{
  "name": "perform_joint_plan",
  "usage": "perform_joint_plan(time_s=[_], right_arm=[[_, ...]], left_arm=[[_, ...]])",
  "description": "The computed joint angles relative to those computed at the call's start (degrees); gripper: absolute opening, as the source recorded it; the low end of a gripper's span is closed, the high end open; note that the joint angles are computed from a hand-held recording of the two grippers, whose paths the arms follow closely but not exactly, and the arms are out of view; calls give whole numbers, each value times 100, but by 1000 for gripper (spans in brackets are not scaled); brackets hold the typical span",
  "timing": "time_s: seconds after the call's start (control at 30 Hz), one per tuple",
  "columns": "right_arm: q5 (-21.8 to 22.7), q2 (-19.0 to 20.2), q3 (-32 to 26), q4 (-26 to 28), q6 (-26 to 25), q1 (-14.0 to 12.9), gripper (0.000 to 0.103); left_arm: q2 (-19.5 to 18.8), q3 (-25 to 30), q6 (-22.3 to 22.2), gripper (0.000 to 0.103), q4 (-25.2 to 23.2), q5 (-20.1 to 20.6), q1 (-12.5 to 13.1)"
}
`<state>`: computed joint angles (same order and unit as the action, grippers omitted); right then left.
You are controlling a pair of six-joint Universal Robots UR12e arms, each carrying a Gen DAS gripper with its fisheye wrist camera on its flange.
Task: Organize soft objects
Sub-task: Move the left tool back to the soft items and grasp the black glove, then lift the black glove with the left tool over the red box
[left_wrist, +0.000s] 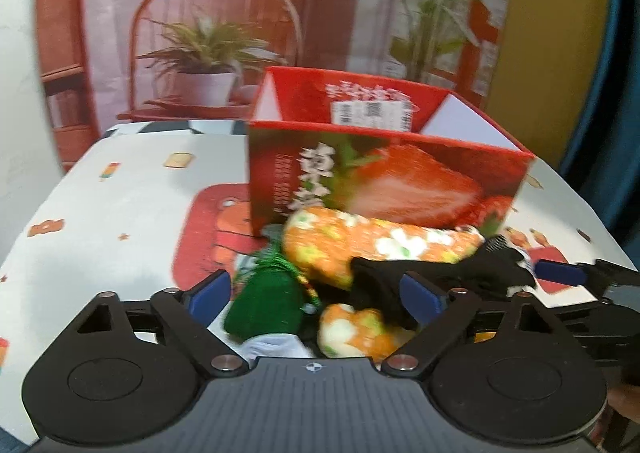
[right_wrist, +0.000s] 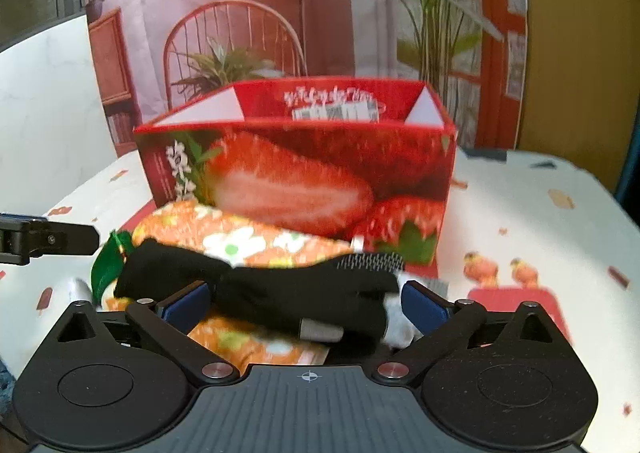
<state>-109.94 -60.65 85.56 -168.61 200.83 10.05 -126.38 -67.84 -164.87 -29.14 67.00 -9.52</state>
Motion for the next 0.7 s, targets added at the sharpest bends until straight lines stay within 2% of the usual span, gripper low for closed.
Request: perform_joint_plan(time_s=[0.03, 0.13, 0.3, 0.47, 0.5, 0.57, 0.6, 0.7], right_arm=[[-6, 6, 6, 28, 30, 1, 96], [106, 0, 47, 8, 133, -26, 91], [177, -16, 105, -125, 179, -57, 87], [210, -10, 122, -219, 152, -68, 84], [227, -7, 122, -237, 142, -71, 83], [291, 0, 117, -245, 111, -81, 82], [296, 6, 108, -234, 86, -79, 81], [254, 19, 101, -260, -10, -70, 81]], left_arm=[[-2, 6, 68, 79, -86, -58, -3], [-32, 73, 161, 66, -417, -209, -15], [-114, 172, -75, 65, -668, -531, -1], [-160, 210, 23, 65, -768, -713, -29], [-175, 228, 37, 62, -790, -733, -33], [-201, 254, 38, 43, -828, -726, -44], [-216, 282, 34, 27, -895, -704, -48], [-233, 271, -104, 18, -831, -794, -13]])
